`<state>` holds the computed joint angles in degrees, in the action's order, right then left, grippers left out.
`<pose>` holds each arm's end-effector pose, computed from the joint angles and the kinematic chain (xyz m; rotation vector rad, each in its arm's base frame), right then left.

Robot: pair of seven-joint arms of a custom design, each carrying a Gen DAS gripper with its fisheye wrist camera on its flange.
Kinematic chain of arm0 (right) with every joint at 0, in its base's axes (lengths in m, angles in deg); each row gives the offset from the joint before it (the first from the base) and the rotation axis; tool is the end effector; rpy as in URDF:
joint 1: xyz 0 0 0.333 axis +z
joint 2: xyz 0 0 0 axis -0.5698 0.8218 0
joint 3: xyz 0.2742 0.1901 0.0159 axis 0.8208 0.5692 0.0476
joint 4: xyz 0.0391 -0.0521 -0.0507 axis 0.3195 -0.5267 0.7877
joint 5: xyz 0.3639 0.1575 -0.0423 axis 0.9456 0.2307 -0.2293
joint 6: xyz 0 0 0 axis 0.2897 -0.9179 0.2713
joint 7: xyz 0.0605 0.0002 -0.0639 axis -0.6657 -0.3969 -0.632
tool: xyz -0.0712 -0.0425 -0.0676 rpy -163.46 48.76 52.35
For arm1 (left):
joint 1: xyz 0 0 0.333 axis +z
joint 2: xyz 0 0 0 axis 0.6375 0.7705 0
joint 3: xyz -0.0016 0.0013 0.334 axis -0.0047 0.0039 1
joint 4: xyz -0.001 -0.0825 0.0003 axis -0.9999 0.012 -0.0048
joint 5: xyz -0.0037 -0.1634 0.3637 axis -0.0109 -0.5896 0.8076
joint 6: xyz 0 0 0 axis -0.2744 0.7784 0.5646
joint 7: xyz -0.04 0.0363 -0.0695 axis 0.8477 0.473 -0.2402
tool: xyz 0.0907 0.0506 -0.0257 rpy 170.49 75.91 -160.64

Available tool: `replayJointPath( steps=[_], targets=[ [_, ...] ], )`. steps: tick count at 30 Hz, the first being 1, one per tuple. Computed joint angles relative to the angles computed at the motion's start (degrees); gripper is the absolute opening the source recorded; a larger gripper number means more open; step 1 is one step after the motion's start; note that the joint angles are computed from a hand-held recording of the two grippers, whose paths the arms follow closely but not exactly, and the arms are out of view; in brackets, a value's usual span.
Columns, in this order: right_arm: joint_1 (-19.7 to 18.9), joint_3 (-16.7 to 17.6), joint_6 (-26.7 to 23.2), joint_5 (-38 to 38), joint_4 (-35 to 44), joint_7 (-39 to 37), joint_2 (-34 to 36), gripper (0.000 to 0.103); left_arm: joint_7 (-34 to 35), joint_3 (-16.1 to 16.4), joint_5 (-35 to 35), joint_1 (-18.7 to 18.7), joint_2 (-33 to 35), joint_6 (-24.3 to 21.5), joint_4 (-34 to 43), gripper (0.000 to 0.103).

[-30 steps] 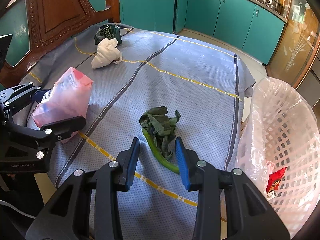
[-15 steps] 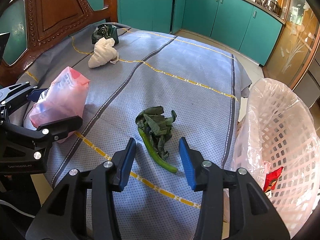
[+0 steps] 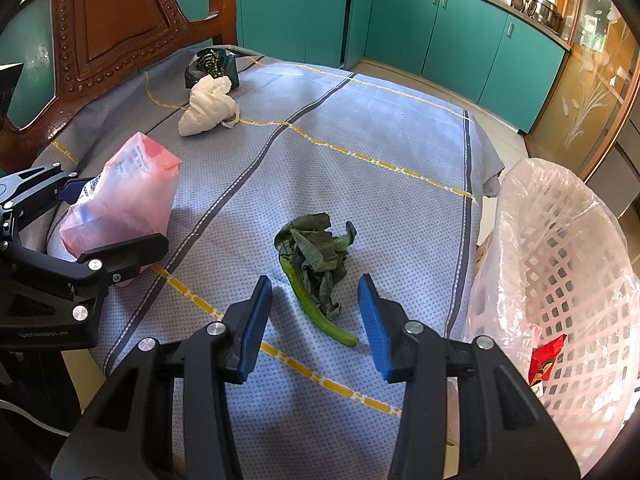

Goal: Collect trash

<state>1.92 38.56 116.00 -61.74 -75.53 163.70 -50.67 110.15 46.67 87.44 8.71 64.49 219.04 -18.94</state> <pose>0.6343 0.3285 0.2738 -2.0318 1.6602 -0.5766 0.7076 -0.4744 0.2563 -1.3548 2.3152 -0.8207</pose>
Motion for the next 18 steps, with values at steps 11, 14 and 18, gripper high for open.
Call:
replayJointPath(
  steps=[11, 14, 18],
  targets=[
    [-0.03, 0.01, 0.14, 0.2, -0.01, -0.17, 0.05, 0.045, 0.81, -0.48, -0.59, 0.26, 0.9, -1.56, 1.67, 0.075],
    [-0.11, 0.14, 0.18, 0.4, 0.0, -0.31, 0.05, 0.045, 0.49, -0.31, -0.6, 0.03, 0.84, -1.61, 1.58, 0.075],
    [-0.19, 0.27, 0.21, 0.66, 0.04, -0.46, 0.08, 0.045, 0.58, -0.63, -0.83, 0.17, 0.88, -1.99, 1.59, 0.075]
  ],
)
